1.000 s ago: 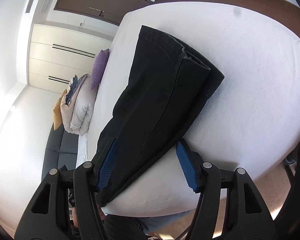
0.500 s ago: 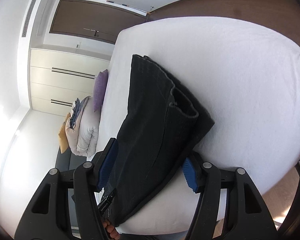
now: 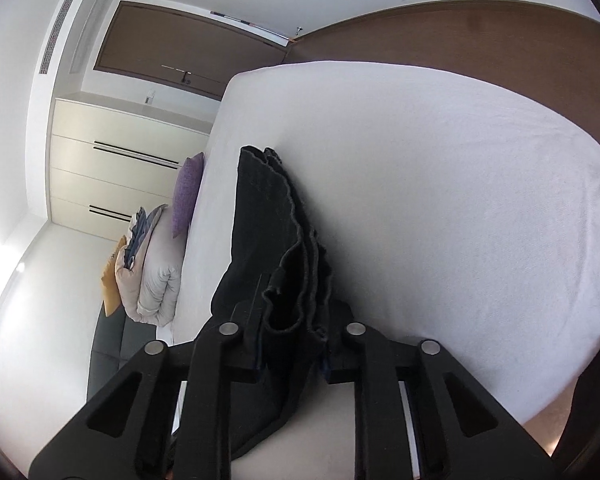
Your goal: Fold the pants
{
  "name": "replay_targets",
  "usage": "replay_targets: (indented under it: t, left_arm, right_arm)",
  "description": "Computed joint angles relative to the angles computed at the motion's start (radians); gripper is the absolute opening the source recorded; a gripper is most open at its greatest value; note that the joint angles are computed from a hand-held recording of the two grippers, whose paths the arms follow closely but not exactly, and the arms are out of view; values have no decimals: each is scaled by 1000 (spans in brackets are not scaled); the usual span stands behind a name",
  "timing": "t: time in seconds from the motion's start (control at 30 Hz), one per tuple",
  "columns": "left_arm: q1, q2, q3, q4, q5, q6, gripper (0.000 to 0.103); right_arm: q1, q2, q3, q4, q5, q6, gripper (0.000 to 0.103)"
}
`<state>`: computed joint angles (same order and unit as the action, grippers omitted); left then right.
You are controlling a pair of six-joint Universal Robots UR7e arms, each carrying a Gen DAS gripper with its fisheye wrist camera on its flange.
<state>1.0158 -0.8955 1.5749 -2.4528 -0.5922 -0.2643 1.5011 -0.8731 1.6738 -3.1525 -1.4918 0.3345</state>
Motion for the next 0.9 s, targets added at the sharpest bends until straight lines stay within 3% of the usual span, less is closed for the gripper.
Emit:
replay_targets:
  t: [0.4,0.57,0.7,0.73,0.77,0.83,0.9]
  left_arm:
    - [-5,6,-5,22,24,-22,16]
    - [-8,-3,-1,16,8,-34,16]
    - [-9,-12,6,-27,-41,-19,17]
    - [-8,-13,7,-49,-65,-10,24]
    - [-4,-18,11,-86,-112,1,41]
    - [4,-24,18,-157,-201,9,64]
    - [20,-28,21,-228,-326,-1,78]
  right_arm:
    - [-2,-7,5,-8,-12,-29,12]
    - [29,-3,-18,12,-77,-76,12]
    - [85,13,-60,40,-180,-185,12]
    - [101,19,-74,48,-204,-219,12]
    - [121,28,-90,56,-231,-262,12]
    - [166,51,-122,62,-291,-369,12]
    - [223,87,-153,53,-366,-518,12]
